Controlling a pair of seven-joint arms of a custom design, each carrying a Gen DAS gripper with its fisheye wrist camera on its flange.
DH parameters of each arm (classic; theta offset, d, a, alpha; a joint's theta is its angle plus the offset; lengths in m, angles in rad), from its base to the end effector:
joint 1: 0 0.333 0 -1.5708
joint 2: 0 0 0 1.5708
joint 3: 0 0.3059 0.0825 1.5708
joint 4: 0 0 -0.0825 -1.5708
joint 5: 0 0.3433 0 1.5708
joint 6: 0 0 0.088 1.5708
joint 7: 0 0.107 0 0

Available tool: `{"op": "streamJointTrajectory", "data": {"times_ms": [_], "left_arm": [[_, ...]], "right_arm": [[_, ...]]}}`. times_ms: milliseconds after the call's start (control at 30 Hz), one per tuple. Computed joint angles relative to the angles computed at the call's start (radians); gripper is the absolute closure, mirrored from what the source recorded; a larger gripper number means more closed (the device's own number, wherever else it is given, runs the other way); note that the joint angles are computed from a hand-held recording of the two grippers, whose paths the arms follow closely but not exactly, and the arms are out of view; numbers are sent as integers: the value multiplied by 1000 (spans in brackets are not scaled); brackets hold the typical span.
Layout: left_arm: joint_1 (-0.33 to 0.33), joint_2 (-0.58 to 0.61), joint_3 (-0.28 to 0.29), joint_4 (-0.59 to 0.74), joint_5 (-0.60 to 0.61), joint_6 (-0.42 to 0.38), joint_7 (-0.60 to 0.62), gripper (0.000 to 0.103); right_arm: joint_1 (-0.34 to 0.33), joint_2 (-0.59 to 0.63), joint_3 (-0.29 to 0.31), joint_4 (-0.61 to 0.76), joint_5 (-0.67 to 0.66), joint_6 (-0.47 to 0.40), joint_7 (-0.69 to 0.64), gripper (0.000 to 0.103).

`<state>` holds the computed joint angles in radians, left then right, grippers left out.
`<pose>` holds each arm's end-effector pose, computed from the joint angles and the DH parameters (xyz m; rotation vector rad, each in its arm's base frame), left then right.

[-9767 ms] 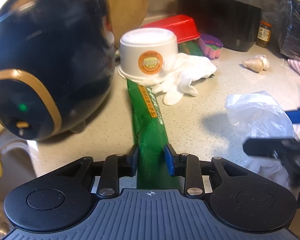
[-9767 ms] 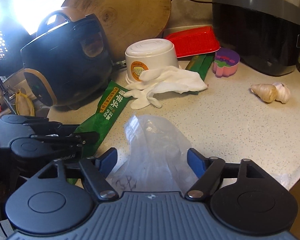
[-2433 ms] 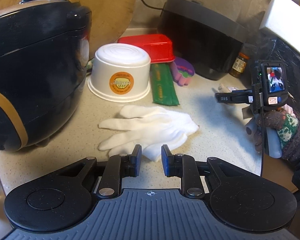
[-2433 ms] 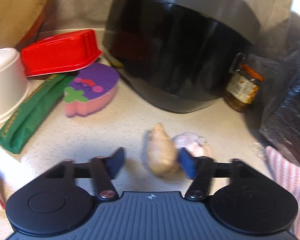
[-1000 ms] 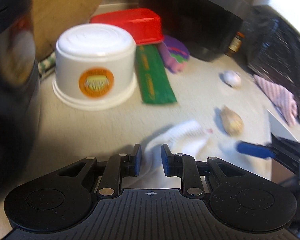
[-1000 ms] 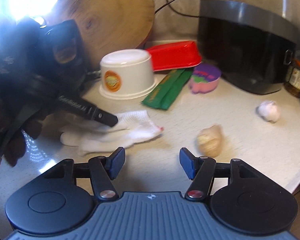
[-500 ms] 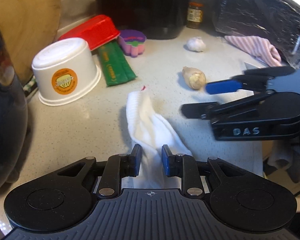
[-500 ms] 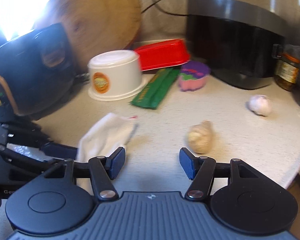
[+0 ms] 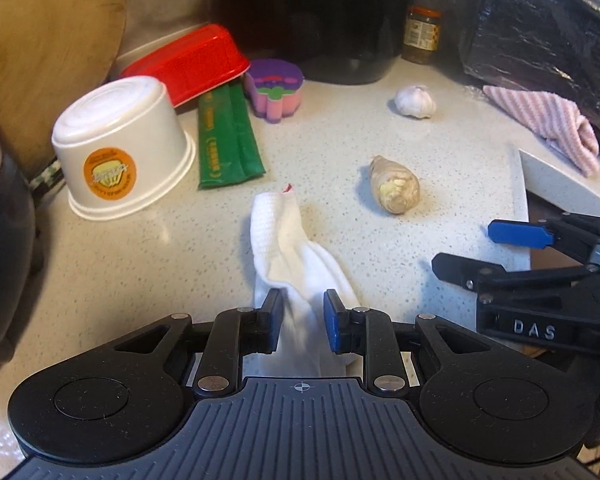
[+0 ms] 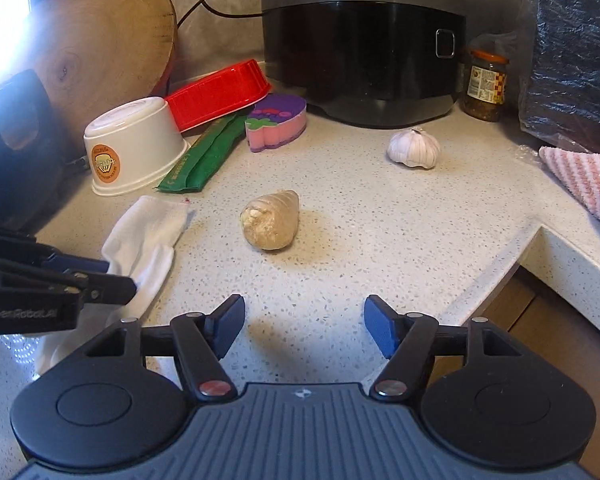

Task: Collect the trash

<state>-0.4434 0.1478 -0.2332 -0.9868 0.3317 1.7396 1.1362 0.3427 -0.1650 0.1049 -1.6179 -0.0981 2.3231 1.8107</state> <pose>0.4444 -0.2964 0.8106 -1.6789 2.0152 -0.7047 0.4497 0.2215 0.7685 -1.8454 1.4362 -0.5916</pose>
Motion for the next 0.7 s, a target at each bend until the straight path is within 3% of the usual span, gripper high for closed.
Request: {"op": "streamJointTrajectory", "data": {"times_ms": [300,433,567,700], "left_arm": [[-30,7,-4,-16,84,9,43,75],[-15,-2,1,-20,38,10,54,76],[37,-109,-2,-203,-15,145,37,85],[90,-166,-11,-267,-103,206,-23,92]], "right_arm": [[16,-21,1,-44,4,29,-88,19],[27,-32,-14,-55,62,26,-159,12],[32,-26,-22,-38,115,-11,-225,1],[21,-30,-6,-41,88,-14,-188,0]]}}
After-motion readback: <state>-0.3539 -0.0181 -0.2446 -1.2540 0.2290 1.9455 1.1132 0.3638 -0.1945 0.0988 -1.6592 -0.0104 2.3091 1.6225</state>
